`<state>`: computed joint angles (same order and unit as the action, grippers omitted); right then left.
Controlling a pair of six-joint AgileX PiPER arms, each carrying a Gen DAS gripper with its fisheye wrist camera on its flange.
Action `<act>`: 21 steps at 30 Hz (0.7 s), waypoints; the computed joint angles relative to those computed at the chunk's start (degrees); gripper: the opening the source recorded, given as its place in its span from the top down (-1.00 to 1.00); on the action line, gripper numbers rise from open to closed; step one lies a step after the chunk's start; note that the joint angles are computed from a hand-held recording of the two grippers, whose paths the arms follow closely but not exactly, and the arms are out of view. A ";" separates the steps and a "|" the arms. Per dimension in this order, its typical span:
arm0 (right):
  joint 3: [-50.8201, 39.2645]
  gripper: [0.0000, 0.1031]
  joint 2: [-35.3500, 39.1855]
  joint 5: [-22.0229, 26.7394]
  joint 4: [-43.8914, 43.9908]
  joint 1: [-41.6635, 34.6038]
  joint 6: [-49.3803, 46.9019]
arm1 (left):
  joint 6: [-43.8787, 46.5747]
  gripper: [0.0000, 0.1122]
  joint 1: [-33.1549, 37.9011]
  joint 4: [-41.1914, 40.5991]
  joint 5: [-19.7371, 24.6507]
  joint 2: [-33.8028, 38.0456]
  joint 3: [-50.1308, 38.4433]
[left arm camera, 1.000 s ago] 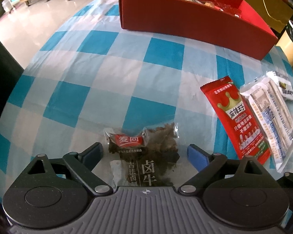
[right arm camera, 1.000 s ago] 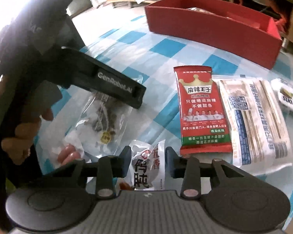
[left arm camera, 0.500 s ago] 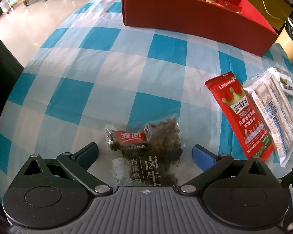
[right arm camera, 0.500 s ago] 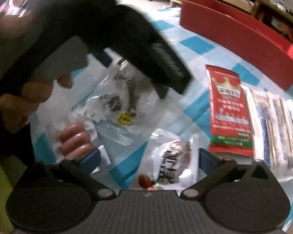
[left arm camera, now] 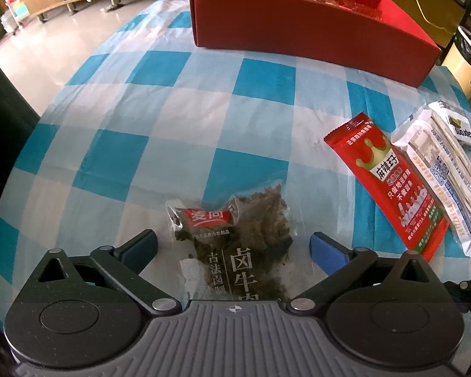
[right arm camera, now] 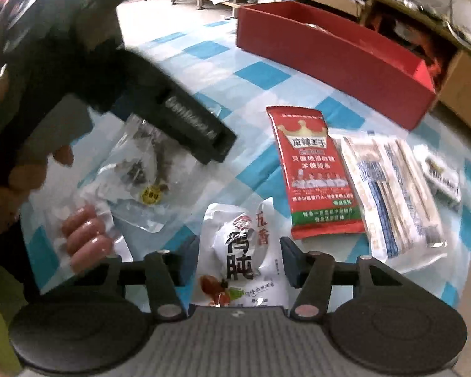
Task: Organize snacks
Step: 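Close left gripper on beef jerky bag while right gripper grasps white wonton packet, then lift jerky bag in left gripper and wonton packet in right gripper toward red box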
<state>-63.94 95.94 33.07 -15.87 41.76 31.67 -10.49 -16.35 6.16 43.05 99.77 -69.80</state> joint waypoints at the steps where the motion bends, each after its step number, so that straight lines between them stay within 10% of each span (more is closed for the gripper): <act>1: -0.12 -0.02 0.12 -0.07 0.20 -0.24 0.05 | -0.04 -0.84 0.07 -0.01 -0.18 -0.04 0.04; 21: 3.01 -0.01 -5.45 -6.81 1.41 -3.52 4.44 | 5.30 -0.59 3.79 -9.51 4.09 0.34 -5.10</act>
<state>-60.93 90.49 26.26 -14.46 38.24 36.11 -5.18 -12.56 -3.35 47.14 100.11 -74.89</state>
